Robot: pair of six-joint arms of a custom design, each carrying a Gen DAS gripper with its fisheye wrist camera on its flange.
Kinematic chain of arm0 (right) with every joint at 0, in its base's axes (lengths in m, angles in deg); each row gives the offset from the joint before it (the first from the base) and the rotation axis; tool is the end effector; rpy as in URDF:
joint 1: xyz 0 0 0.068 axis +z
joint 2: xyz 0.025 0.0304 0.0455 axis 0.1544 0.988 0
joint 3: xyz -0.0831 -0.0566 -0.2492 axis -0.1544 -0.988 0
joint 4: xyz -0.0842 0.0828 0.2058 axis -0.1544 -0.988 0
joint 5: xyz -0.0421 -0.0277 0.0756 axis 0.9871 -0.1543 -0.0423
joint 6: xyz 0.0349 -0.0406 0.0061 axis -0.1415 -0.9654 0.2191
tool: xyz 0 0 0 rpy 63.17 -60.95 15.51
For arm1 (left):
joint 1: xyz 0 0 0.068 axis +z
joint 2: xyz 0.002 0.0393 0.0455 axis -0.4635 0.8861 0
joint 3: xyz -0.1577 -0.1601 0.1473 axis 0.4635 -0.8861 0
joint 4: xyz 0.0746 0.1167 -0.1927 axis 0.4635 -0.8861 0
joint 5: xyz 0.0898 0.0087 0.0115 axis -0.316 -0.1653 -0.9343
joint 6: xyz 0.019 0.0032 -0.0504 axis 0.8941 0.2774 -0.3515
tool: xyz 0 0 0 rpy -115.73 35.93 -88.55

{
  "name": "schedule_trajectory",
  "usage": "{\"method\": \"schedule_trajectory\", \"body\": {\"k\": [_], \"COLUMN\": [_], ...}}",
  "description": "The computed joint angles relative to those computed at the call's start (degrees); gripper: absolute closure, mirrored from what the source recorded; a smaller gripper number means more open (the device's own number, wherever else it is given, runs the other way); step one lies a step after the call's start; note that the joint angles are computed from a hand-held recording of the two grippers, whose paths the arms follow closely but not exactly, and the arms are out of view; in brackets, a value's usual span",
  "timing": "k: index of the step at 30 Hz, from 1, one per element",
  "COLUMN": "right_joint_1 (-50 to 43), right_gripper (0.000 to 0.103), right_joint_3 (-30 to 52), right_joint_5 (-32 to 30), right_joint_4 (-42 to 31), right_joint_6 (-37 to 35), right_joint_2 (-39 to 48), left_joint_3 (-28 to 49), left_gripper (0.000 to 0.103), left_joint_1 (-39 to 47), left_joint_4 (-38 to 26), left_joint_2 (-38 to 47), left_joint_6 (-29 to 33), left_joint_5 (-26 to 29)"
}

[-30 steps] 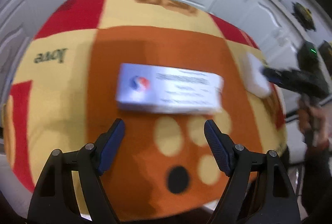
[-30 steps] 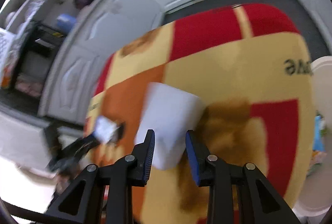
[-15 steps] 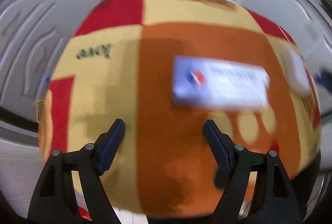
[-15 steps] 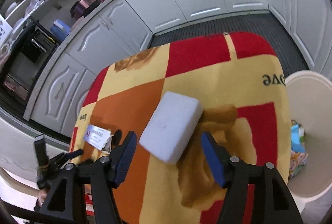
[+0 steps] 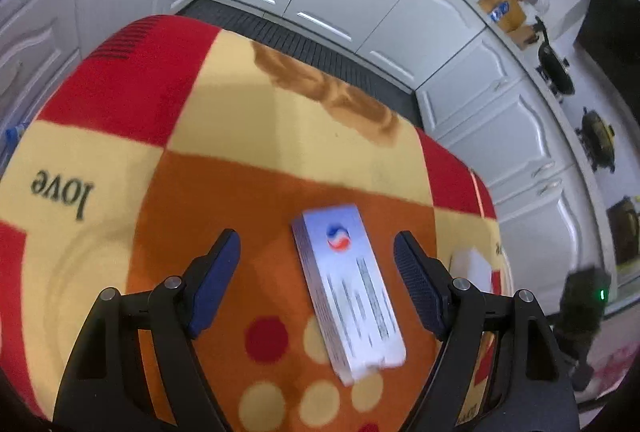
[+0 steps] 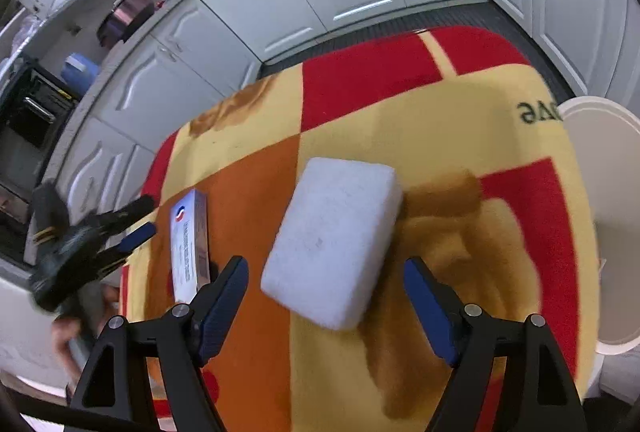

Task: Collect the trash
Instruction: 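Grasp the white medicine box with the left tool while the right tool grasps the white sponge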

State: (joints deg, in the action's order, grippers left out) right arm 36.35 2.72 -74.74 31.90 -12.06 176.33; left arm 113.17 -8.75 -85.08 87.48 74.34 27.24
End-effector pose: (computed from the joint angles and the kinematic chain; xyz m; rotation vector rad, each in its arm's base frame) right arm 0.2312 0.1185 0.0843 0.6148 2.5196 0.5037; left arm 0.3541 0.0984 0.1112 0.2590 2.6349 -0.7274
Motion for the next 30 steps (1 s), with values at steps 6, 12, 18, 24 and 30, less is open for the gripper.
{"method": "schedule_trajectory", "body": {"k": [6,12,18,24,30], "right_joint_1": [2.69,3.59,5.78,8.02,9.01], "right_gripper": [0.019,0.038,0.039,0.040,0.040], "right_joint_3": [3.35,-3.12,-6.08,-11.61,-16.83], "right_joint_5": [4.69,6.28,7.56,9.08,13.11], "right_joint_4": [-1.46,1.94,1.25,2.80,-3.09], "right_joint_6": [-3.22,-6.58,-6.49,-5.01,-2.64], "right_joint_2": [4.01,0.08,-4.64,-11.67,-23.51], "left_joint_3": [-10.56,-17.82,-22.43,-21.43,-30.51], "left_gripper": [0.024,0.024,0.027,0.049,0.049], "left_joint_1": [-1.73,-7.99,-11.62,-9.11,-13.53], "left_joint_4": [9.36,21.17,27.81,21.59,23.92], "left_joint_2": [-5.09,-5.57,-6.85,-8.11,-18.93], "left_joint_6": [-4.82,-11.91,-9.84,-7.44,-6.30], "left_joint_5": [-3.19,-7.99,-14.35,-7.82,-5.77]}}
